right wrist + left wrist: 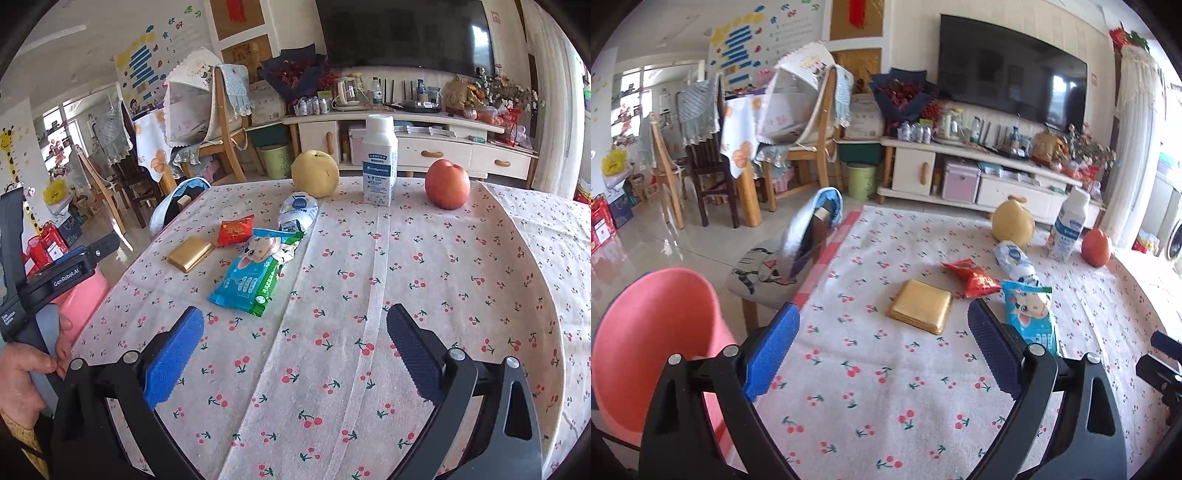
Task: Collect trash
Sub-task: 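Lower the left gripper toward the gold square packet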
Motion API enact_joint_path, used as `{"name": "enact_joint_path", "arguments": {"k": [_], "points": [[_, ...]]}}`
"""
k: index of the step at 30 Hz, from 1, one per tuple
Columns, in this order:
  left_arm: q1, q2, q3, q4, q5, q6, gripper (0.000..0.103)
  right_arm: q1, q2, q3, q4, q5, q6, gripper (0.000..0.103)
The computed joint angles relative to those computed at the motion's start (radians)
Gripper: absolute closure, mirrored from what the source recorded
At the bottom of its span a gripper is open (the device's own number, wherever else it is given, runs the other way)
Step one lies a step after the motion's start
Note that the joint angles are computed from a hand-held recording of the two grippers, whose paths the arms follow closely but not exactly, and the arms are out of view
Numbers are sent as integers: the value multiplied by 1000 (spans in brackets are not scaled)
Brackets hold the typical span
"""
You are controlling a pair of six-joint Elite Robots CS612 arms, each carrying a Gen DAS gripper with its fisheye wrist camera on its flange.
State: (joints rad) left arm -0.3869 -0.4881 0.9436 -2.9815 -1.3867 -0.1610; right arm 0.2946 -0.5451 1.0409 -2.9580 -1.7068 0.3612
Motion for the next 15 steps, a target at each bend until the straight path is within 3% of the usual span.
{"name": "enact_joint_path", "arguments": {"k": [8,12,15], "points": [[-11,83,-158,186,-16,116,10,-19,43,-86,92,81,18,5],[-9,133,-259,283,-14,131,24,-31,76,-153,186,142,37,5],[-5,168,-330,356,-25,145,25,-37,103,-201,230,186,42,5]]}}
